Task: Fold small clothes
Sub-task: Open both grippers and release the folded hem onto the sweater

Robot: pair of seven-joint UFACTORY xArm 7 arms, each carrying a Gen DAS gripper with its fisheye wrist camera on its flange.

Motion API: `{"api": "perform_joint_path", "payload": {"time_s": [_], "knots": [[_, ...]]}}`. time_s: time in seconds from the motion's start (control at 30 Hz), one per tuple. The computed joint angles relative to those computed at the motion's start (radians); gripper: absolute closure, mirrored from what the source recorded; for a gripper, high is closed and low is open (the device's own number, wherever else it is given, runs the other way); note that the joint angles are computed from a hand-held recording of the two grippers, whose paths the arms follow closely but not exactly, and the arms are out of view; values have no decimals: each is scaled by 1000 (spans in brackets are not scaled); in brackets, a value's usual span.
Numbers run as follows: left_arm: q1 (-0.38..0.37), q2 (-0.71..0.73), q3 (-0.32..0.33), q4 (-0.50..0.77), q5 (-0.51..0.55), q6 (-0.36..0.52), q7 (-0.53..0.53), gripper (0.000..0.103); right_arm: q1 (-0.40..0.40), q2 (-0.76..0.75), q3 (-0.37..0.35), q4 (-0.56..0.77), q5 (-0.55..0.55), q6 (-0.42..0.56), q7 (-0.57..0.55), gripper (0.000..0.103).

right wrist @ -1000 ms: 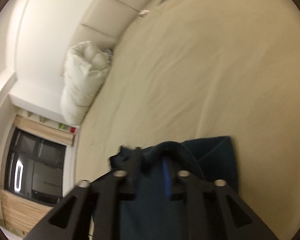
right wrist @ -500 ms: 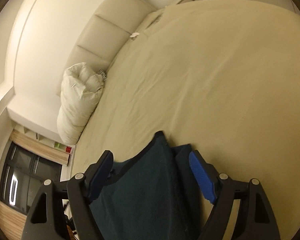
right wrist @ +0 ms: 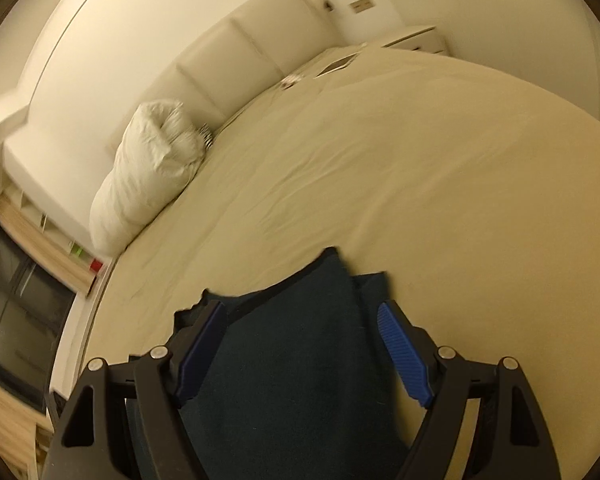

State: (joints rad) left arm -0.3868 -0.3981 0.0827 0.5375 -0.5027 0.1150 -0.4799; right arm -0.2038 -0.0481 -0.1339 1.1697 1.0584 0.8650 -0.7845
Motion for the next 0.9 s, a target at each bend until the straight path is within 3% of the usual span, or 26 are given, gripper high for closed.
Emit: {"api": "perform_joint_path", "payload": {"time_s": [0.13, 0.27, 0.33, 0.4, 0.47, 0.5, 0.53, 0.6, 0.7, 0.77, 0.87, 0.9], "knots": [[14, -65, -43, -101, 29, -7, -31, 36, -48, -17, -19, -26, 53, 77, -31, 26], [29, -67, -69, -137, 92, -34, -49, 36, -48, -56, -57, -71, 89, 284, -145, 29], [69, -48, -115, -133, 149, -27, -76, 36, -36, -74, -47, -105, 54, 307, -186, 29], [90, -37, -138, -126, 194, -19, -91, 36, -24, -61, -30, -118, -12, 277, -133, 29], [83, -35, -138, -137, 208, -39, -110, 36, -27, -25, -30, -126, -41, 224, -87, 49], [74, -39, -129, -141, 208, -42, -117, 36, -36, -8, -38, -123, -35, 224, -81, 70], [73, -45, -129, -146, 210, -44, -131, 36, -49, 7, -46, -117, -25, 233, -69, 79], [146, -79, -192, -145, 245, -4, -205, 36, -76, 2, -57, -120, -14, 246, -59, 79], [294, -162, -324, -131, 360, 41, -334, 36, -82, -78, -53, -154, -51, 191, -55, 65], [303, -153, -339, -83, 416, 51, -341, 36, -66, -108, -66, -155, -5, 233, -69, 65], [294, -15, -359, 62, 503, 43, -325, 36, -13, -110, -55, -121, 70, 329, -104, 65], [322, 55, -393, 130, 552, 33, -337, 36, 9, -98, -44, -107, 96, 365, -100, 65]]}}
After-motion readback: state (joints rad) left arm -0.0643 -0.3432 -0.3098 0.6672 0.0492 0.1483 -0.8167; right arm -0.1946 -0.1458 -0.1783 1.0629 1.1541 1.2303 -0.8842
